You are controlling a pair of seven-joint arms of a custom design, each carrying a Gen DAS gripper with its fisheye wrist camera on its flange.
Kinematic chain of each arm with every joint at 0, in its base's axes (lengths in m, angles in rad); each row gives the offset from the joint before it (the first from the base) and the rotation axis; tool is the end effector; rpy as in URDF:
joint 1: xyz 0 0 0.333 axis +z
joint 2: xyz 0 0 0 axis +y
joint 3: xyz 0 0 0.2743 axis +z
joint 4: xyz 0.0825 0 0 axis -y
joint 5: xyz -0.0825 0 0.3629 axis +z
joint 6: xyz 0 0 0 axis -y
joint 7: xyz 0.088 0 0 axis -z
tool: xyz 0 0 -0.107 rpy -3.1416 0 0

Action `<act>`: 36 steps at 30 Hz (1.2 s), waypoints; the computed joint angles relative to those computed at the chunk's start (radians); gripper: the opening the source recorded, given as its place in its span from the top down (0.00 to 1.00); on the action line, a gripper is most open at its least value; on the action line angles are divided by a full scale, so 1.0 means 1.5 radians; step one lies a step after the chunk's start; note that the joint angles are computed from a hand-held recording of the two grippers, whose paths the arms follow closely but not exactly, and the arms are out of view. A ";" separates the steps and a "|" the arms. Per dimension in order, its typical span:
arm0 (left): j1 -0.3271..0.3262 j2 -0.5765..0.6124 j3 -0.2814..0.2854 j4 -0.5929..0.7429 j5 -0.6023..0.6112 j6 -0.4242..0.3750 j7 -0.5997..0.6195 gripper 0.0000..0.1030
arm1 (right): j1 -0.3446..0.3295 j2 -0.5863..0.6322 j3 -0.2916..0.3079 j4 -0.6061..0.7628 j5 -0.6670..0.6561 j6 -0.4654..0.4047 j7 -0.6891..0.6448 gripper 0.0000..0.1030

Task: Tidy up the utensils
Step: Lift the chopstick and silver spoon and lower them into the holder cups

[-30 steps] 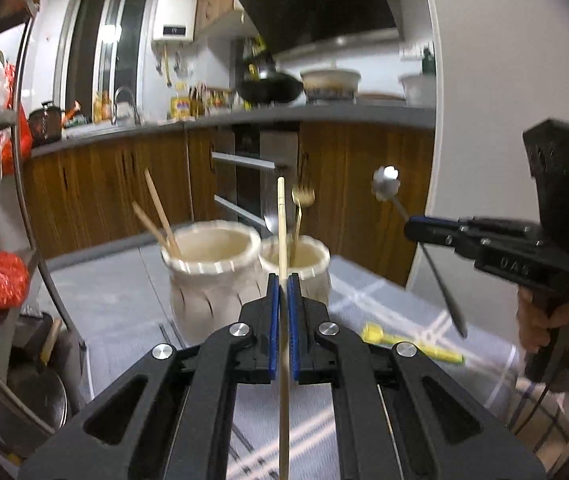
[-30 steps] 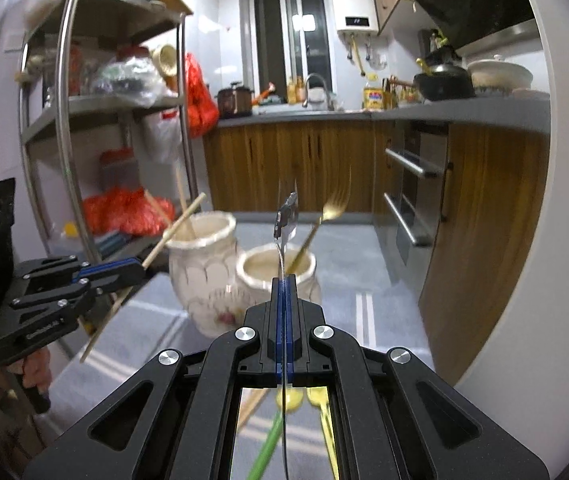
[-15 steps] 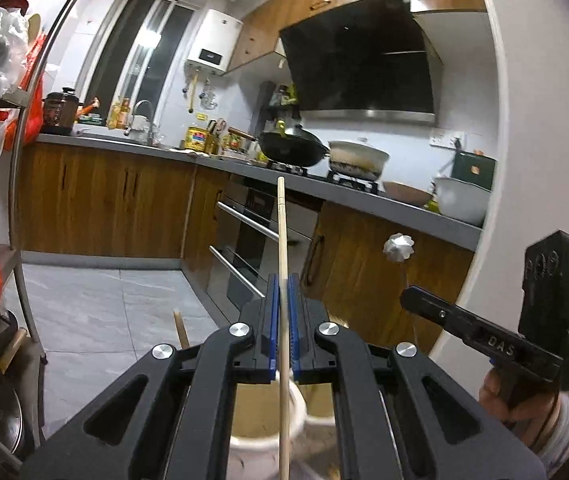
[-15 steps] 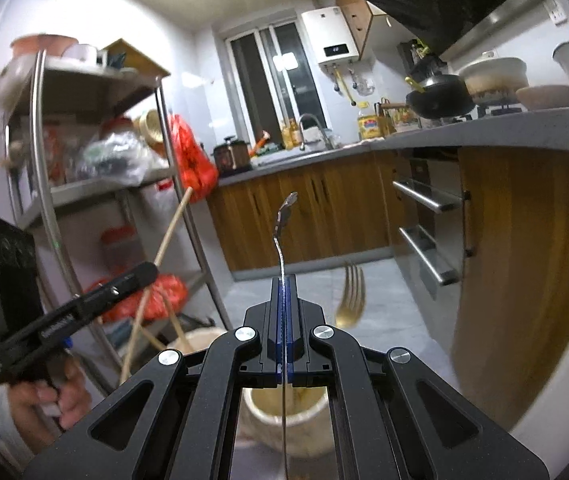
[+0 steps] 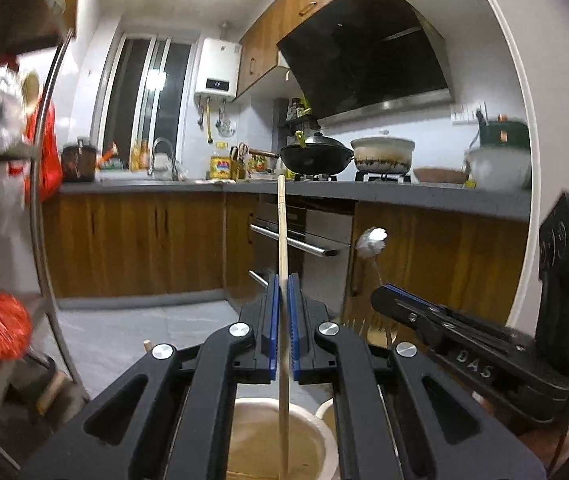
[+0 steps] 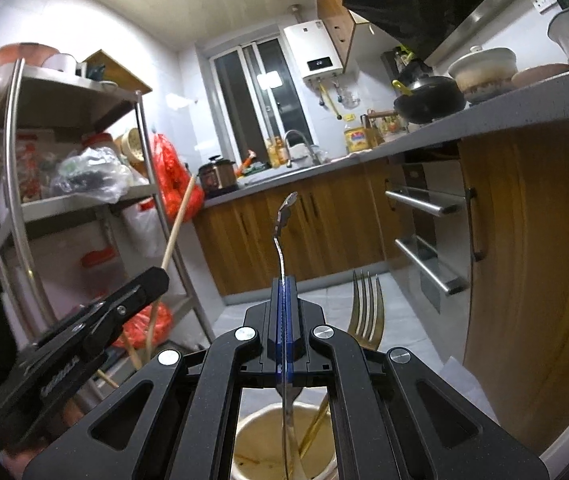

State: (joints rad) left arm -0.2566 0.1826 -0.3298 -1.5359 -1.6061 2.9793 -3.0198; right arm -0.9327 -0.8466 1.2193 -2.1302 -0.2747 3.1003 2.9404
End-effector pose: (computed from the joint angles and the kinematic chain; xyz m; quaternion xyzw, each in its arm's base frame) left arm 0.5630 -0.2679 0.5973 -0.2958 0.6876 -0.6076 0.2657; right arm 0.4335 0.3273 0.5709 -0.4389 0.6195 -0.3957 0.5167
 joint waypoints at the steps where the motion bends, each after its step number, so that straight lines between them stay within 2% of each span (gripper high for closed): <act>1: -0.002 0.000 -0.003 -0.001 -0.015 0.007 0.026 0.96 | -0.003 -0.003 0.002 0.000 -0.001 0.000 0.000 0.98; 3: -0.006 0.003 -0.003 -0.001 -0.041 0.016 0.075 0.96 | -0.013 -0.021 0.008 0.001 0.000 -0.005 0.005 0.98; 6: -0.009 0.001 0.001 -0.013 -0.025 0.010 0.060 0.96 | -0.023 -0.046 0.013 0.000 0.001 -0.006 0.011 0.98; 12: -0.003 -0.023 0.009 -0.056 -0.020 -0.016 0.057 0.96 | -0.008 -0.018 0.018 -0.006 -0.003 -0.015 -0.018 0.98; 19: -0.003 -0.050 0.019 -0.115 0.124 -0.025 -0.090 0.96 | 0.045 0.033 0.004 -0.034 -0.014 -0.019 -0.038 0.98; 23: -0.005 -0.056 0.023 -0.142 0.233 -0.016 -0.199 0.96 | 0.074 0.067 -0.007 -0.040 -0.027 -0.023 -0.050 0.98; 27: 0.003 -0.062 0.024 -0.156 0.290 -0.019 -0.268 0.96 | 0.104 0.101 -0.017 -0.043 -0.043 -0.045 -0.056 0.98; 32: 0.011 -0.062 0.020 -0.152 0.300 -0.023 -0.286 0.96 | 0.121 0.133 -0.022 -0.042 -0.068 -0.061 -0.044 0.98; 36: 0.011 -0.067 0.017 -0.156 0.293 -0.019 -0.271 0.95 | 0.135 0.145 -0.032 -0.042 -0.090 -0.068 -0.032 0.98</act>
